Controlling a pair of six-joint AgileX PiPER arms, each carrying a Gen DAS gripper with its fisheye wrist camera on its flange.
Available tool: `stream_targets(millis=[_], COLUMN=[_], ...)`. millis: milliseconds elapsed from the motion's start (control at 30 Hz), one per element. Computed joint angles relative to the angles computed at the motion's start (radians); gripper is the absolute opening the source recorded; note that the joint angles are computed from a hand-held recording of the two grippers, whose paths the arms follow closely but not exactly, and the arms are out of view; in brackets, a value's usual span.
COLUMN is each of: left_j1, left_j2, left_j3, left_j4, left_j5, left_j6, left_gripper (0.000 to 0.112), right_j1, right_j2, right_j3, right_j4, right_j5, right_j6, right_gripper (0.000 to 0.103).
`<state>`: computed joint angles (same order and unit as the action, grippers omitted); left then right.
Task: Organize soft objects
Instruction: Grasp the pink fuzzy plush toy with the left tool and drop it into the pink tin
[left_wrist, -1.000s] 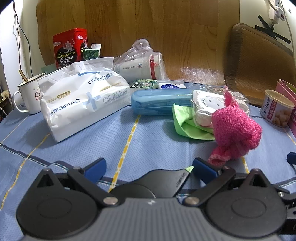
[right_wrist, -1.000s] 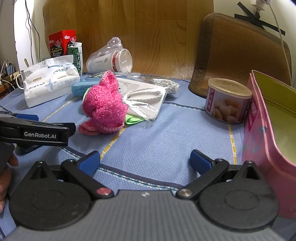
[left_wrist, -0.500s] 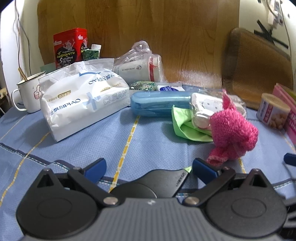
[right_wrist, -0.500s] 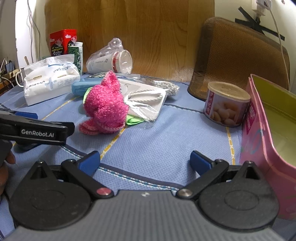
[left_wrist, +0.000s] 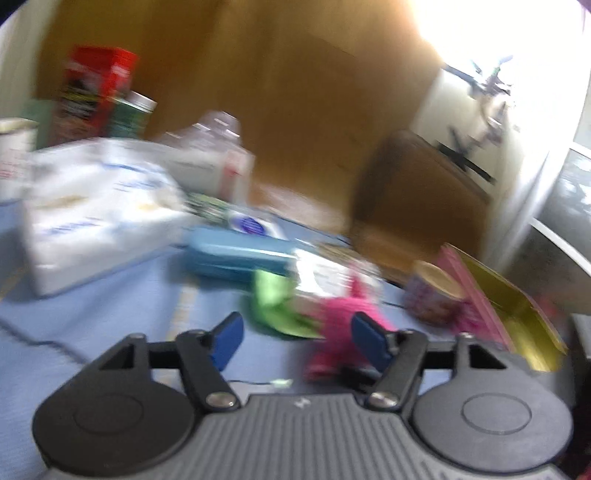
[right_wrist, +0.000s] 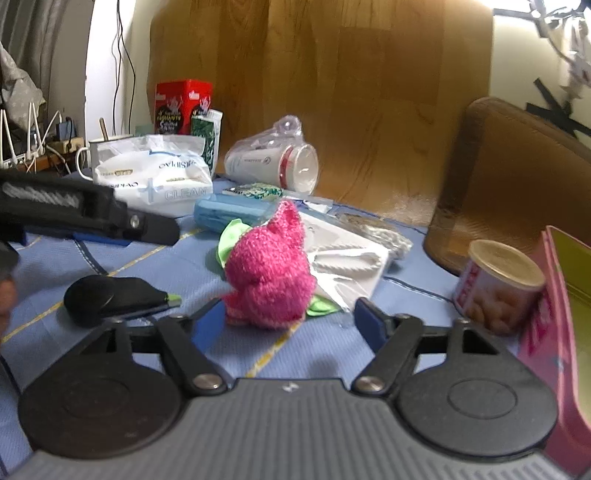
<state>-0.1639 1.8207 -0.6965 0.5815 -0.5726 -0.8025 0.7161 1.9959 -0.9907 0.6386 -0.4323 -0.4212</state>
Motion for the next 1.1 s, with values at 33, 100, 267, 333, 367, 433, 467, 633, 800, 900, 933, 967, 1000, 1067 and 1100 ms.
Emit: stream_targets(millis=[33, 100, 267, 333, 367, 433, 467, 633, 800, 900, 933, 967, 1000, 1067, 1100], left_j1=[-0.006, -0.037, -0.102, -0.171, -0.205, -0.283, -0.324, -0.483, -0.56, -0.558, -0.546, -0.532, -0.504, -0.436, -0.39], left_j2=[0.011, 0.073, 0.03, -0.006, -0.019, -0.039, -0.033, 0.081, 0.188, 0.115, 0.082, 0.04, -0.015, -0.101, -0.146], left_j3=[-0.035, -0.145, -0.11, -0.105, -0.117, -0.148, -0.18, -0.394, -0.549, -0.44, -0.392, -0.337, -0.256, -0.123, -0.051], left_j4=[0.1, 0.3, 0.326, 0.266, 0.261, 0.238, 0.242, 0.403, 0.616, 0.376, 0.28, 0.183, 0.087, -0.021, -0.048], left_j5=[0.03, 0.109, 0.024, 0.019, 0.019, 0.023, 0.031, 0.138, 0.25, 0.258, 0.247, 0.234, 0.2, 0.132, 0.101], left_j6=[-0.082, -0.265, -0.261, -0.193, -0.184, -0.155, -0.158, -0.352, -0.627, -0.377, -0.277, -0.177, -0.077, 0.032, 0.061], left_gripper=[0.052, 0.042, 0.025, 0.025, 0.025, 0.029, 0.031, 0.032, 0.038, 0.05, 0.051, 0.051, 0.051, 0.051, 0.051], right_j1=[-0.015, -0.041, -0.003, 0.026, 0.049, 0.108, 0.129, 0.167, 0.111, 0.144, 0.162, 0.171, 0.192, 0.202, 0.205], right_j2=[0.01, 0.029, -0.054, -0.125, -0.163, -0.233, -0.257, -0.361, -0.413, -0.416, -0.406, -0.4, -0.402, -0.396, -0.396], right_j3=[-0.014, -0.045, 0.104, 0.216, 0.269, 0.358, 0.396, 0.553, 0.639, 0.677, 0.684, 0.686, 0.693, 0.716, 0.717], right_j4=[-0.07, -0.201, -0.118, -0.048, 0.018, 0.177, 0.223, 0.437, 0.507, 0.538, 0.549, 0.547, 0.544, 0.468, 0.426], right_j5=[0.026, 0.091, -0.053, -0.175, -0.241, -0.388, -0.451, -0.611, -0.548, -0.601, -0.633, -0.66, -0.688, -0.74, -0.746], right_j6=[0.075, 0.22, 0.252, 0.234, 0.195, 0.087, 0.064, 0.023, 0.079, 0.135, 0.158, 0.182, 0.211, 0.306, 0.327], right_gripper=[0.059, 0.041, 0.036, 0.036, 0.036, 0.036, 0.036, 0.037, 0.045, 0.062, 0.068, 0.068, 0.068, 0.068, 0.068])
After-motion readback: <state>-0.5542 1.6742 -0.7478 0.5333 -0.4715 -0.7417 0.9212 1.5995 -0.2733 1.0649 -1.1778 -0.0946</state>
